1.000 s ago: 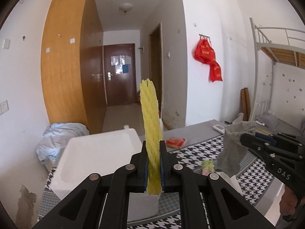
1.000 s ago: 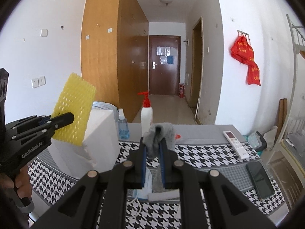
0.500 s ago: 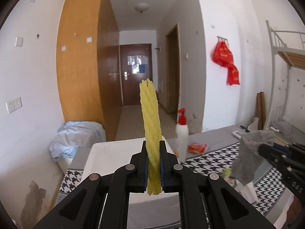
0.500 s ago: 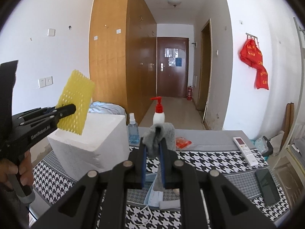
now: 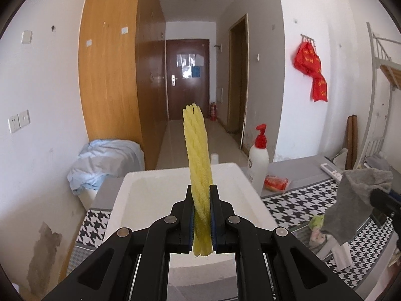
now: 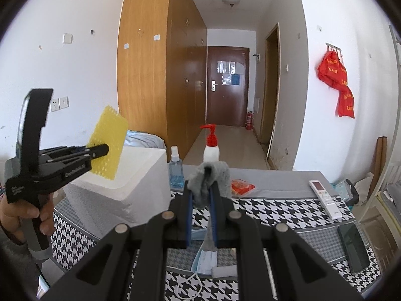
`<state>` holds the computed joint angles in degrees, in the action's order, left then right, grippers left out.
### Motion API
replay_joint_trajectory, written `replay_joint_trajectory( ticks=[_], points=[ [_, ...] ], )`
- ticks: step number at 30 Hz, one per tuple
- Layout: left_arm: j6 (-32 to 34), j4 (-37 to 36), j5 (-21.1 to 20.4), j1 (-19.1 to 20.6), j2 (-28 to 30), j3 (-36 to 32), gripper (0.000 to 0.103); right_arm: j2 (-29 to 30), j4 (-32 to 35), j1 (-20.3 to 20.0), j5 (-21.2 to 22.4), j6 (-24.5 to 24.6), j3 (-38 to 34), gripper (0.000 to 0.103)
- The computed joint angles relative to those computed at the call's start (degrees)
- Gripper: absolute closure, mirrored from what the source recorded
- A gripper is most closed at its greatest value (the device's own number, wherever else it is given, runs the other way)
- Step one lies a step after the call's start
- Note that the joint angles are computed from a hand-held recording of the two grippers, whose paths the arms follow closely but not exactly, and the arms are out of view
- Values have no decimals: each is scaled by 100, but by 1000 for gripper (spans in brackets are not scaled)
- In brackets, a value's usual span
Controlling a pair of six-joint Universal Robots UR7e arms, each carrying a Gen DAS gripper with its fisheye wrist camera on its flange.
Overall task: Organize soft objects
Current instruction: 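Open the left tool to drop the yellow net into the foam box, then carry the grey sock over the foam box with the right tool and release it inside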
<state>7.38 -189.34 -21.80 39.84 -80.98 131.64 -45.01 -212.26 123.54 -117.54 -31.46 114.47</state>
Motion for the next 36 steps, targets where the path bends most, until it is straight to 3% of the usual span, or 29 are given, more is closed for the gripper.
replay_joint_trajectory(
  ticks=[7,8,11,12,15,17,25,36],
  points=[
    [-250,440,-99,147,-91,-64,89,94,29,59,-101,-15,-107,88],
    [-297,498,-100,153,-111,-63,79,107,31,64,-110,-18,-122,88],
    [-283,375,51,166,-90,-67,23,141,46,78,-128,-17,-163,88],
    [-72,-18,157,125,-22,-27,15,145,61,79,-126,-11,-171,88],
    [289,-518,288,63,35,21,11,165,87,78,-117,-7,-211,88],
    [438,-684,304,36,5,60,3,187,121,90,-106,0,-265,88],
    [1177,-1630,561,-53,-109,124,1,265,148,186,-54,-86,-436,88],
    [1119,-1522,759,-264,-599,436,1,358,325,325,77,-115,-669,87]
  ],
)
